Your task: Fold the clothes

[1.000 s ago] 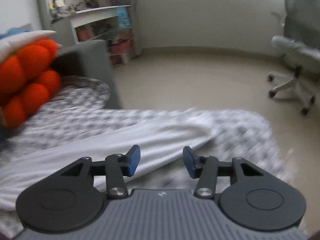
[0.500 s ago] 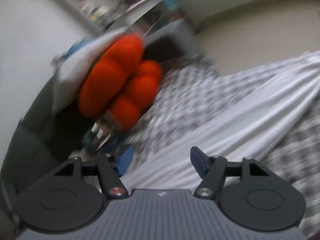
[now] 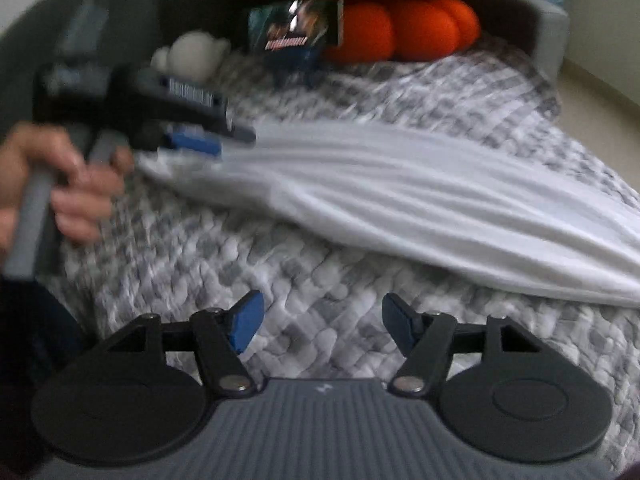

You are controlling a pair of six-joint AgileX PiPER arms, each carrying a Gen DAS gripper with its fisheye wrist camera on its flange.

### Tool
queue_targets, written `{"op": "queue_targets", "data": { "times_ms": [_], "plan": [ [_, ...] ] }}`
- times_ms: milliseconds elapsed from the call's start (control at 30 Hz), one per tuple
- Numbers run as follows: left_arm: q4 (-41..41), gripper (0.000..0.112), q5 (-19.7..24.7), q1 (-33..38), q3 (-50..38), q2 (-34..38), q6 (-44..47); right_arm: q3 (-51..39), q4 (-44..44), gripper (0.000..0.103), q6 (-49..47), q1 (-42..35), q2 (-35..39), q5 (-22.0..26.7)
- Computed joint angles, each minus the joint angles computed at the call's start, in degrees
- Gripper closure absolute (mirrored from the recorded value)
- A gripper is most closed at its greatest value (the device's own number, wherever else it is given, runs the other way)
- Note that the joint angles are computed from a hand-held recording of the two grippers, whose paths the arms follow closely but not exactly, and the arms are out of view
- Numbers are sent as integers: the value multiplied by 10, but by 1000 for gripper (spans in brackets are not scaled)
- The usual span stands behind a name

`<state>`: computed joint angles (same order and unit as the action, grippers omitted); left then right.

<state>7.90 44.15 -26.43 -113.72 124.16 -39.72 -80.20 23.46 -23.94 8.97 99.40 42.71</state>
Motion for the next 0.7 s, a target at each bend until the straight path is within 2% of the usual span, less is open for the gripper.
{"op": "queue_targets", "data": {
  "times_ms": [100, 167, 333, 533, 700],
  "plan": [
    [-25, 66, 14, 14, -2, 2, 28, -1, -22, 34, 20, 9, 11, -9],
    [-64, 66, 3, 30, 7, -1, 46, -11, -37, 34, 42, 11, 24, -13],
    [-133, 66, -27, 32, 22, -14, 136, 6, 25, 32, -17, 10, 23, -34],
    [-140, 65, -10, 24, -10, 2, 187, -18, 13, 33, 17, 16, 43, -59],
    [-162, 65, -20, 32, 1, -2, 213, -32, -26, 34, 42, 43, 53, -87]
  ]
}}
